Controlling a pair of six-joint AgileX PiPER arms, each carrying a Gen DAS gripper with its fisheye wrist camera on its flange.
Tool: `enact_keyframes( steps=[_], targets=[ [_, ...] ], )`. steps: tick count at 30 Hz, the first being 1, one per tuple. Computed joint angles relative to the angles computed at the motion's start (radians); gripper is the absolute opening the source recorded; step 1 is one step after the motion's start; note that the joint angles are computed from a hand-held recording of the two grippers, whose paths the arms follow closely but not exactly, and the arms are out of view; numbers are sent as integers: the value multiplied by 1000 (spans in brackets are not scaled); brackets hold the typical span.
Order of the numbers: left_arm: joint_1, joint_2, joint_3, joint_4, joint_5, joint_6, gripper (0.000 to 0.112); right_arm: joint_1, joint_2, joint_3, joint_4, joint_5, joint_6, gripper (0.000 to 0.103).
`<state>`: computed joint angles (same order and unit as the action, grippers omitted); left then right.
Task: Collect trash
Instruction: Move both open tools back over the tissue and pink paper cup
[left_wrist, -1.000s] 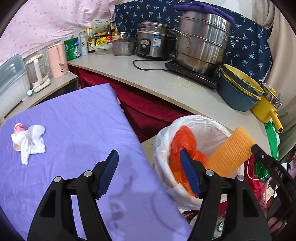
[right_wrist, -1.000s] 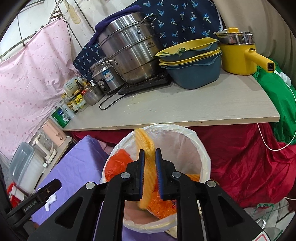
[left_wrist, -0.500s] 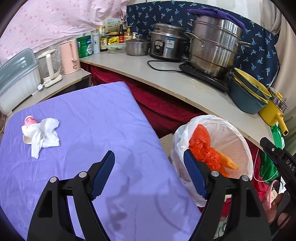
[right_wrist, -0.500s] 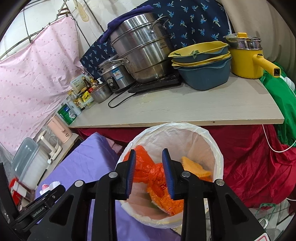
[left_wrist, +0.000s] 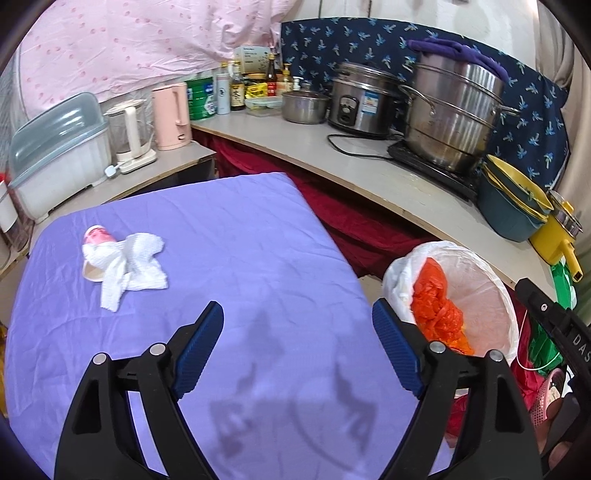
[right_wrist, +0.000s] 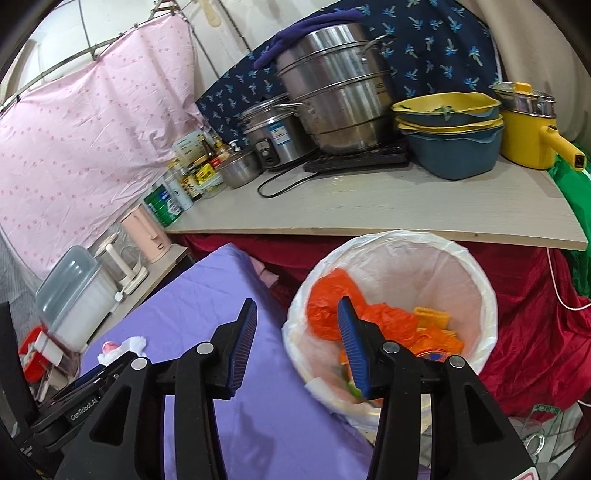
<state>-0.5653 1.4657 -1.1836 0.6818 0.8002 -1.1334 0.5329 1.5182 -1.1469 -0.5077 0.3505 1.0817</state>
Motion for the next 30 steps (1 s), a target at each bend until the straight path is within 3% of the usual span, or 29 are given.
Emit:
enact_keyframes(
  steps=[16,30],
  targets=[
    [240,-222,227,-60,-39,99,79,260,209,-251,0,94,10,46],
    [663,-341,369,-293,-156,467,79,414,497,-626,159,213,-180,46]
  ],
)
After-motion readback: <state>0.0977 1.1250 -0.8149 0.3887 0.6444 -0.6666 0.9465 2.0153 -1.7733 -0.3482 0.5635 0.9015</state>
